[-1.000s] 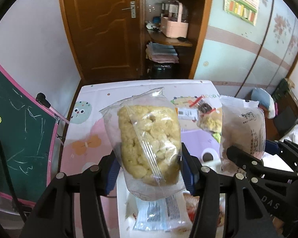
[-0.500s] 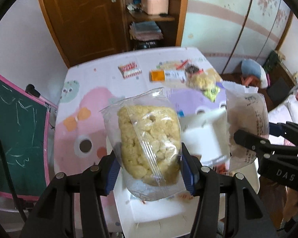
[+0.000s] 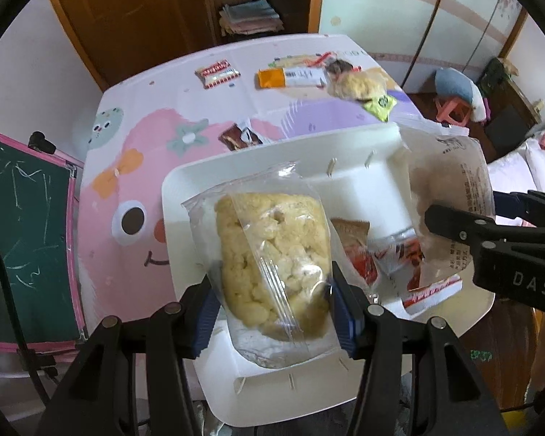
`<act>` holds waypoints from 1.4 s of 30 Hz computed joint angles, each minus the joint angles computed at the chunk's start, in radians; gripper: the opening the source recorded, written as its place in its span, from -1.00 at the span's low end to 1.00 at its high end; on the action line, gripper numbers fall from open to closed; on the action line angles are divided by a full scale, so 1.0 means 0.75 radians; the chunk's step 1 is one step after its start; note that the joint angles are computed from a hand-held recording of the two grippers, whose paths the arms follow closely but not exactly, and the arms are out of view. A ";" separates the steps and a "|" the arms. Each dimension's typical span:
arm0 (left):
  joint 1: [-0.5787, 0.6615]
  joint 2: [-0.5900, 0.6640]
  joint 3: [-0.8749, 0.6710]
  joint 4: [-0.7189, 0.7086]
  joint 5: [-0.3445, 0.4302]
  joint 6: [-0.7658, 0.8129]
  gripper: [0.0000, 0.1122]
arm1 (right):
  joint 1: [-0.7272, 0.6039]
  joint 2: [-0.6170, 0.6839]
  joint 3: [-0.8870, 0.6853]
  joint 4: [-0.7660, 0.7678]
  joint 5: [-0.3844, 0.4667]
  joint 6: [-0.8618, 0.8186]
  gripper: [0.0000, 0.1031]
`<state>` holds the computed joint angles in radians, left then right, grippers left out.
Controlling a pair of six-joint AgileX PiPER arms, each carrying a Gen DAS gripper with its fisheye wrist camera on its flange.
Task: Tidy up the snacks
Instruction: 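Lower both bags into the tray and open both grippers, then move both grippers back over the table toward the remaining snacks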
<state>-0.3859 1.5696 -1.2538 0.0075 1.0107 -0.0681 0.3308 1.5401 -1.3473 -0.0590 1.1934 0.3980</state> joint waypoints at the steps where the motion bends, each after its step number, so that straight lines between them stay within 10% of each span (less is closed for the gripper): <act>1: -0.006 0.001 0.008 0.003 0.001 0.001 -0.05 | 0.004 0.003 0.006 -0.001 0.003 0.003 0.19; 13: -0.018 0.034 0.057 -0.019 0.036 -0.001 -0.02 | 0.004 0.014 0.052 0.041 0.004 0.011 0.28; 18: -0.020 0.019 0.069 -0.004 0.017 -0.029 0.53 | -0.043 0.002 0.087 0.103 -0.016 0.012 0.38; 42: -0.017 0.018 0.008 -0.028 0.025 -0.051 0.56 | -0.070 -0.071 0.068 0.097 -0.046 -0.017 0.53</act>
